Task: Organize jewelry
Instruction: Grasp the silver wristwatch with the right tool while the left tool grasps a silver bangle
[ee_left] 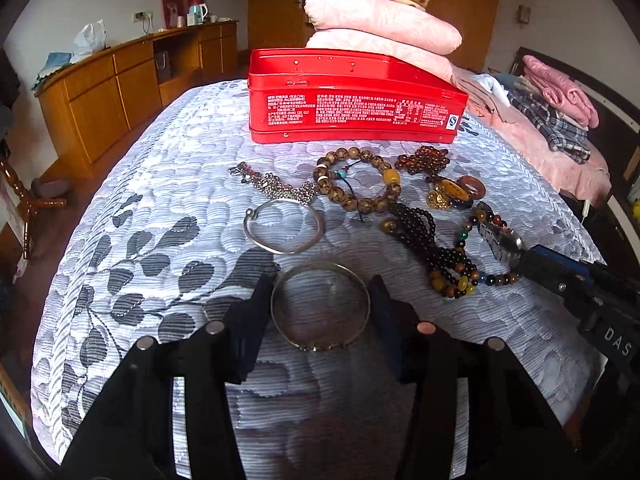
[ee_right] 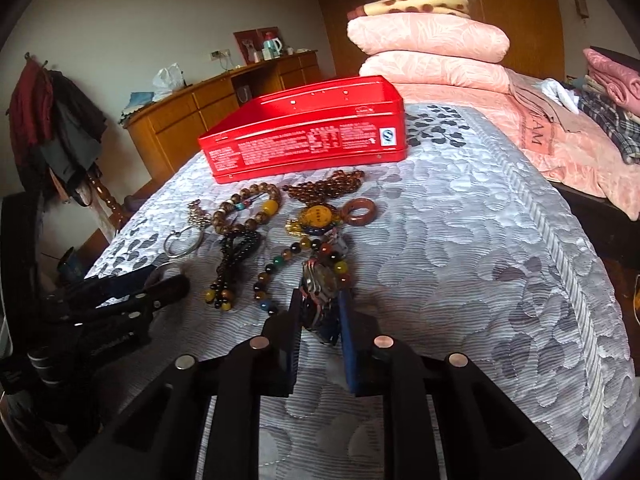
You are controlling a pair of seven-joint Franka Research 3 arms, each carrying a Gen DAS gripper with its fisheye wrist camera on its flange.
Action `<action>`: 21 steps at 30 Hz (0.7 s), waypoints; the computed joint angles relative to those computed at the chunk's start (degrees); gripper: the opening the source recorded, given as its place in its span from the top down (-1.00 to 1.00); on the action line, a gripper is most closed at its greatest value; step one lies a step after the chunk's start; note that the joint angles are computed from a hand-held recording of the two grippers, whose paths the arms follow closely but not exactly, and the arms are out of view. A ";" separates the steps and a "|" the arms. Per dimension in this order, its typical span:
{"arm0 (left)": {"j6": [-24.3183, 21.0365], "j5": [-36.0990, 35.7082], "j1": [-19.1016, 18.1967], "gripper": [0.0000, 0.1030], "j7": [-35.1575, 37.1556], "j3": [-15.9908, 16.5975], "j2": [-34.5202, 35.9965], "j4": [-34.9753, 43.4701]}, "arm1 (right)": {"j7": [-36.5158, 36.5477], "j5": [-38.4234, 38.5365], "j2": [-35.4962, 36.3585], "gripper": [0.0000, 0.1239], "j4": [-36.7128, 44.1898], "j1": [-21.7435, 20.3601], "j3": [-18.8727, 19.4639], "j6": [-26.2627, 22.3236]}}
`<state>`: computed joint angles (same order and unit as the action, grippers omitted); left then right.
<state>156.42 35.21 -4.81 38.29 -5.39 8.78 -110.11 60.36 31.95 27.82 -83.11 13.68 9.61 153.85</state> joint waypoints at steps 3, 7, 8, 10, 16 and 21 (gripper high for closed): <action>-0.50 0.34 -0.12 0.06 -0.04 0.14 0.69 0.90 | -0.05 -1.78 0.40 0.71 0.68 0.99 -0.57 -0.34; -0.63 -0.31 -0.03 0.02 0.51 0.09 1.27 1.64 | 1.86 -3.95 1.95 0.71 2.83 1.95 -1.33 -1.77; -0.40 -0.65 0.05 0.00 0.88 0.07 1.36 1.66 | 2.41 -4.38 2.33 0.71 3.51 2.07 -1.45 -2.24; -0.33 -1.17 0.07 -0.02 1.51 0.06 1.55 1.87 | 4.77 -5.69 3.82 0.64 6.09 2.63 -2.14 -4.17; 0.20 -1.94 0.08 -0.02 2.47 0.23 2.07 2.30 | 10.50 -10.28 6.83 0.49 11.07 4.05 -3.71 -6.93; -0.94 -0.43 -0.56 0.08 1.27 0.71 2.50 3.17 | 11.98 -12.39 8.26 0.53 13.60 4.27 -3.91 -8.50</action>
